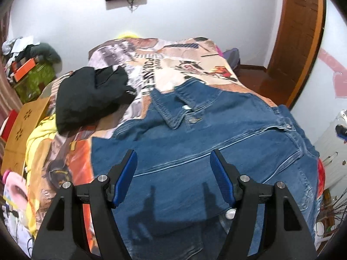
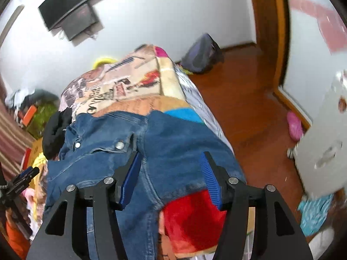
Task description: Fold large clothes
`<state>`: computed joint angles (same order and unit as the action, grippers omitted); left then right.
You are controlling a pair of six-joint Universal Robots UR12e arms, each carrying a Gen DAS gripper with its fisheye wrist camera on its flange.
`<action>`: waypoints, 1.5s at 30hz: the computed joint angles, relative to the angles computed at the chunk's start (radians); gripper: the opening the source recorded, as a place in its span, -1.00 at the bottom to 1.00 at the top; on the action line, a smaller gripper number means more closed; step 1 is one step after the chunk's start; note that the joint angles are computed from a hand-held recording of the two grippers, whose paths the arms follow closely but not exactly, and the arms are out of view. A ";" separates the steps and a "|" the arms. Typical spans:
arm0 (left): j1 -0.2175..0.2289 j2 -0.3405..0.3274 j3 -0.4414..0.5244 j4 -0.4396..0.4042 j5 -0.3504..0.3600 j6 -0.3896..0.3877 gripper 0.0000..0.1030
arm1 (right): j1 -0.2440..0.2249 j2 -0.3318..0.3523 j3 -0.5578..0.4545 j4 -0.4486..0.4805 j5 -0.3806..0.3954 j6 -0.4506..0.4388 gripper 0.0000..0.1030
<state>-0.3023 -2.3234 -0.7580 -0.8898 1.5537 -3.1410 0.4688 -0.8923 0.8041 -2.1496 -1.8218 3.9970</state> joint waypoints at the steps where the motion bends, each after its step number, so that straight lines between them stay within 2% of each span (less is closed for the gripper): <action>1: -0.003 -0.007 0.011 -0.005 -0.003 0.002 0.33 | -0.005 -0.008 0.022 -0.003 0.019 0.031 0.03; 8: -0.016 -0.042 0.058 -0.057 -0.029 0.005 0.33 | -0.054 -0.042 0.178 -0.088 0.207 0.250 0.03; 10: -0.017 -0.050 0.066 -0.072 -0.032 0.001 0.33 | -0.068 -0.054 0.230 -0.161 0.250 0.316 0.03; 11: -0.017 -0.054 0.070 -0.081 -0.034 -0.005 0.33 | -0.072 -0.059 0.252 -0.199 0.252 0.339 0.03; 15: -0.014 -0.061 0.075 -0.099 -0.038 -0.026 0.33 | -0.086 -0.051 0.268 -0.249 0.263 0.391 0.08; 22: -0.007 -0.064 0.072 -0.117 -0.038 -0.056 0.33 | -0.090 -0.009 0.195 -0.158 0.198 0.383 0.05; 24: -0.005 -0.058 0.060 -0.110 -0.037 -0.060 0.33 | -0.087 0.006 0.161 -0.118 0.166 0.370 0.00; 25: -0.005 -0.056 0.056 -0.107 -0.035 -0.061 0.33 | -0.085 0.012 0.144 -0.097 0.148 0.362 -0.09; 27: -0.003 -0.046 0.040 -0.096 -0.028 -0.061 0.33 | -0.077 0.025 0.104 -0.044 0.102 0.339 -0.35; 29: 0.000 -0.036 0.022 -0.084 -0.027 -0.061 0.33 | -0.073 0.026 0.092 -0.032 0.068 0.318 -0.66; 34: 0.006 -0.016 -0.012 -0.056 -0.020 -0.061 0.33 | -0.045 0.020 0.056 -0.098 -0.056 0.235 -0.79; 39: 0.014 0.003 -0.043 -0.028 -0.030 -0.067 0.33 | -0.003 0.055 -0.071 -0.158 -0.150 0.026 -0.81; 41: 0.017 0.009 -0.054 -0.019 -0.036 -0.070 0.33 | 0.013 0.085 -0.139 -0.181 -0.150 -0.064 -0.81; 45: 0.021 0.025 -0.078 0.004 -0.048 -0.067 0.33 | 0.034 0.151 -0.260 -0.182 -0.079 -0.172 -0.81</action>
<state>-0.2809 -2.2987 -0.8361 -0.8854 1.5059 -3.2080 0.5029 -0.7416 0.5443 -2.3316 -1.9005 3.8251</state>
